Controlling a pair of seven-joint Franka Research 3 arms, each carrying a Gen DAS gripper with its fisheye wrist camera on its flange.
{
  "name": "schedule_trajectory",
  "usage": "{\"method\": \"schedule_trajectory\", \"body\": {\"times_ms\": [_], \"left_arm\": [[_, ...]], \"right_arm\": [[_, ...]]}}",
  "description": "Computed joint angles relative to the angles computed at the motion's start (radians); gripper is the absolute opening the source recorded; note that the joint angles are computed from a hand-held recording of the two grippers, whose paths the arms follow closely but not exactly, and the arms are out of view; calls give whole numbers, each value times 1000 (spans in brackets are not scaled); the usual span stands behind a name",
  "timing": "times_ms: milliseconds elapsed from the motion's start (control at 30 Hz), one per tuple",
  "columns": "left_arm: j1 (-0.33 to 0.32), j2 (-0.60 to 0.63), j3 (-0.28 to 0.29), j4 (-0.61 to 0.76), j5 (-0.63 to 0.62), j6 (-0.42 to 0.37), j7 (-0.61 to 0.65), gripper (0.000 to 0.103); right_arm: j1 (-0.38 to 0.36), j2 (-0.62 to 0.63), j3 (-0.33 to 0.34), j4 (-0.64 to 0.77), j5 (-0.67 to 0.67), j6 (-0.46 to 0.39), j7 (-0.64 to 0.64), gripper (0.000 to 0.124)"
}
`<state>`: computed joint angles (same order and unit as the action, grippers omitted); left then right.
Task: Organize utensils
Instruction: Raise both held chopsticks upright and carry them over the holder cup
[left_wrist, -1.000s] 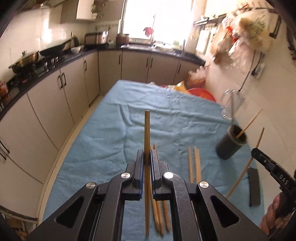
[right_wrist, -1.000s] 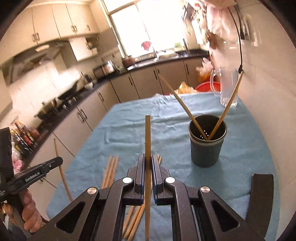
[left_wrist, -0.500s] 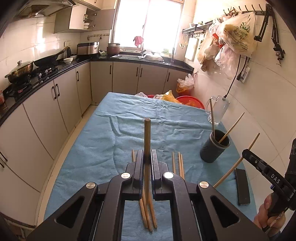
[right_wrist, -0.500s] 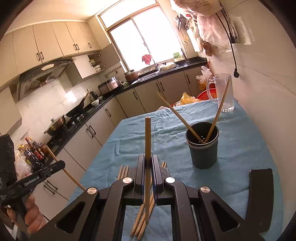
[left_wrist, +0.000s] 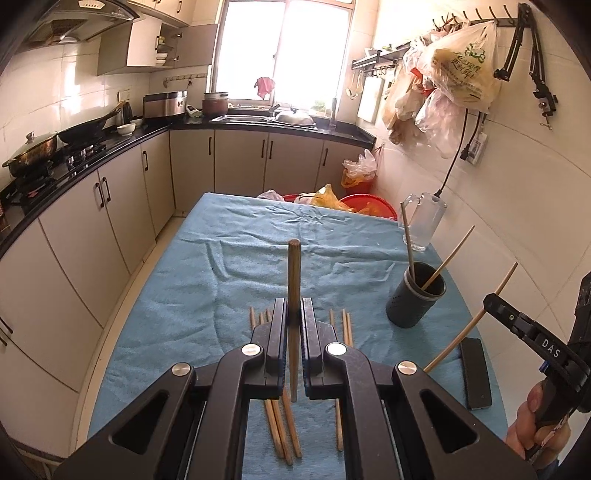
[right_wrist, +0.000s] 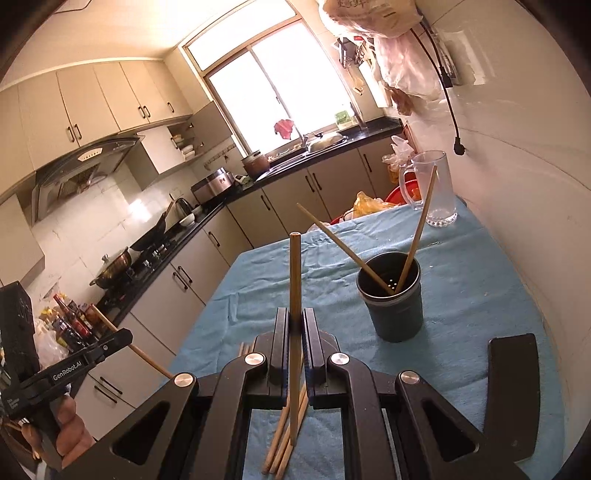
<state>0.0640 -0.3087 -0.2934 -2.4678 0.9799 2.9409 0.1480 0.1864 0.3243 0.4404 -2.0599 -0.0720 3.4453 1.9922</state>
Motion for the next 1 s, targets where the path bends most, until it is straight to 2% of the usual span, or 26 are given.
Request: {"method": "schedule_trajectory", "body": {"times_ms": [267,500,600,1000], "left_arm": [[-20,11,0,25,-9,-10,28,6],[-44,39,0,71,-17,-23,59,6],[-56,47,2,86,-20,-27,69,6],[-120,133,15,199,-21,-60,115,6]], "right_arm": [[-30,-19,7,-22,-34,26,47,7],[-18,-41,-30,-41,-64,51,95,7],[-37,-45,-27,-47,-99,60,134,7],[-16,-76,-103,-75,-143,103,217,7]]}}
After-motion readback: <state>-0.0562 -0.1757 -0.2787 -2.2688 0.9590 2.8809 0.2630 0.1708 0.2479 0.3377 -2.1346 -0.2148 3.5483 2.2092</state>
